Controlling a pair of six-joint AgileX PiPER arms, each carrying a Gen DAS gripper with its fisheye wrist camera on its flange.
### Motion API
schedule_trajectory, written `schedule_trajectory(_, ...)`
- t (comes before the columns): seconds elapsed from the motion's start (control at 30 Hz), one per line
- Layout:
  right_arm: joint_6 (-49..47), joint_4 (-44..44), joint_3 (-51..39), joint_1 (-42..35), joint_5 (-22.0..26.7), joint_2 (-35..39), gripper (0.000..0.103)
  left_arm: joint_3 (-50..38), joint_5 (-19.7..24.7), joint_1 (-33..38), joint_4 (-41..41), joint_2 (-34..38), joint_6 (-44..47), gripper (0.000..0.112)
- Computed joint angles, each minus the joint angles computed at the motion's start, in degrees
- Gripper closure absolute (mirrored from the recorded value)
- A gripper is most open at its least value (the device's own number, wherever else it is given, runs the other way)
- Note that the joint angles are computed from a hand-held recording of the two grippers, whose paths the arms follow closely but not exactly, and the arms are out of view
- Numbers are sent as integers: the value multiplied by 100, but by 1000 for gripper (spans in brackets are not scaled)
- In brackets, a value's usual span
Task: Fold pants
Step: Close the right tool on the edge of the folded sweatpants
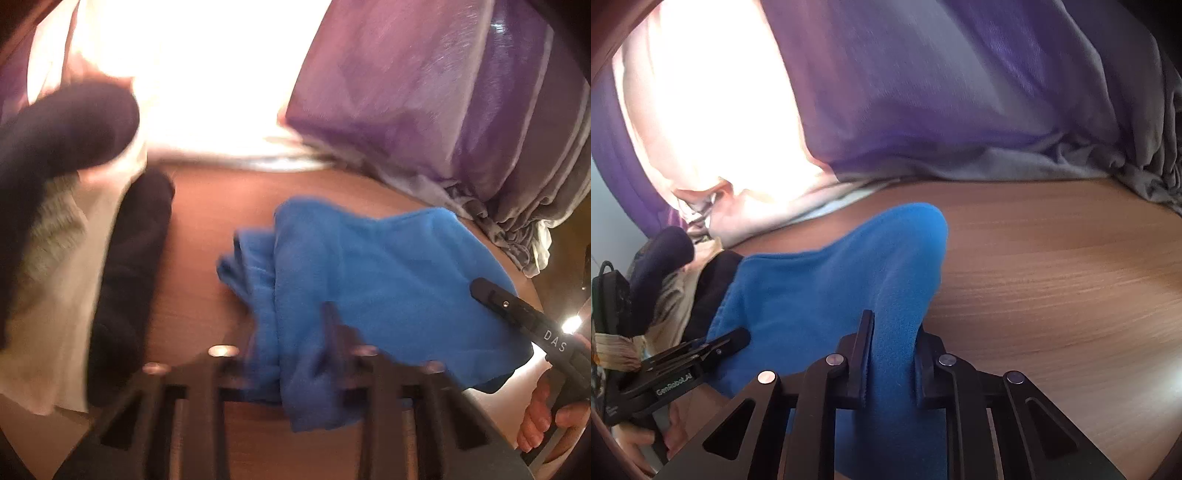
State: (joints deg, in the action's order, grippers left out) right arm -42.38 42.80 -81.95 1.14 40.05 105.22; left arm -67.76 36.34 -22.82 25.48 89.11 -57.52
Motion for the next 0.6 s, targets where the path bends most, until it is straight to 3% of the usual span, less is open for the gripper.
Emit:
schedule_trajectory(0.13, -170, 140, 232, -2, -29, -377, 85, -60, 129, -100, -88, -106, 85, 97)
schedule_trajectory(0.2, -234, 151, 334, -28, -33, -482, 85, 133, -9, -84, -215, -201, 15, 97)
schedule_trajectory(0.33, -162, -33, 466, -51, 12, -523, 85, 228, 148, -290, 128, -160, -368, 93)
schedule_trajectory(0.4, -69, -115, 510, -41, 13, -506, 85, 229, 265, -329, 247, -144, -482, 84)
schedule_trajectory(0.47, -28, -163, 524, -64, 27, -489, 85, 255, 432, -387, 521, -104, -720, 67)
schedule_trajectory(0.6, 47, -340, 528, -31, -35, -410, 85, 403, 413, -346, 754, -76, -932, 51)
